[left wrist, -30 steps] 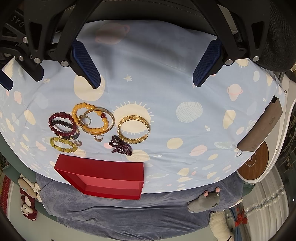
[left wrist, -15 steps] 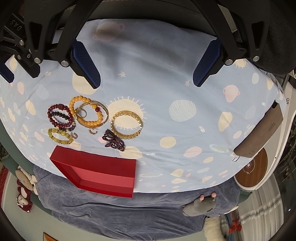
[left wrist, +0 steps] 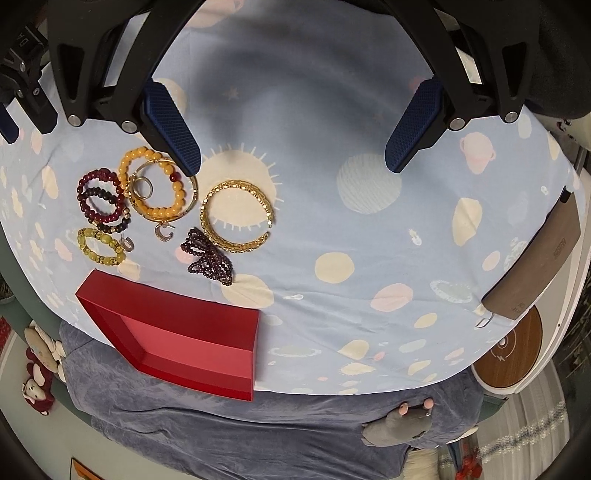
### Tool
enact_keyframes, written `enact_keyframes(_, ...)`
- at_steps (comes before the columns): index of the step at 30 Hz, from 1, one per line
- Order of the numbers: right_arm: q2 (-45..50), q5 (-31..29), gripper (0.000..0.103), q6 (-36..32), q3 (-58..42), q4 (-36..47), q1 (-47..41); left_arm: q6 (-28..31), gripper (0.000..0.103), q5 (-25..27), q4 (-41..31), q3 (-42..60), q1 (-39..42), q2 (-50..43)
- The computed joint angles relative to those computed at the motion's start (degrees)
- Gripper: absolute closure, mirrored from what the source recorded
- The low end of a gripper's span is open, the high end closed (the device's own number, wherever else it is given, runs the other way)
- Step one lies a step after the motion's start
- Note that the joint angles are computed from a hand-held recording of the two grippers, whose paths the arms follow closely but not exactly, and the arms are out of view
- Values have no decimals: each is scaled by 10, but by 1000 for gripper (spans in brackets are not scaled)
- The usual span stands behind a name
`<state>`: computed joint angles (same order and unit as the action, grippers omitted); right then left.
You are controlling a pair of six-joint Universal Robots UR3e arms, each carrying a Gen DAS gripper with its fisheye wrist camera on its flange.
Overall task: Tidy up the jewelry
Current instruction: 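Lower the left gripper onto the braided gold bangle and close it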
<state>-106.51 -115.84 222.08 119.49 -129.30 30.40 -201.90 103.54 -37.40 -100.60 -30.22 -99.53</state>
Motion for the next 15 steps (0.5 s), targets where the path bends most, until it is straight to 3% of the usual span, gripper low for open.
enact_keyframes(5, 0, 12, 7, -15, 3, -4, -28, 20, 8, -12, -11, 64, 4, -68)
enact_keyframes(15, 8, 38, 7, -36, 0, -10, -72, 41, 23, -22, -8, 121, 6, -130)
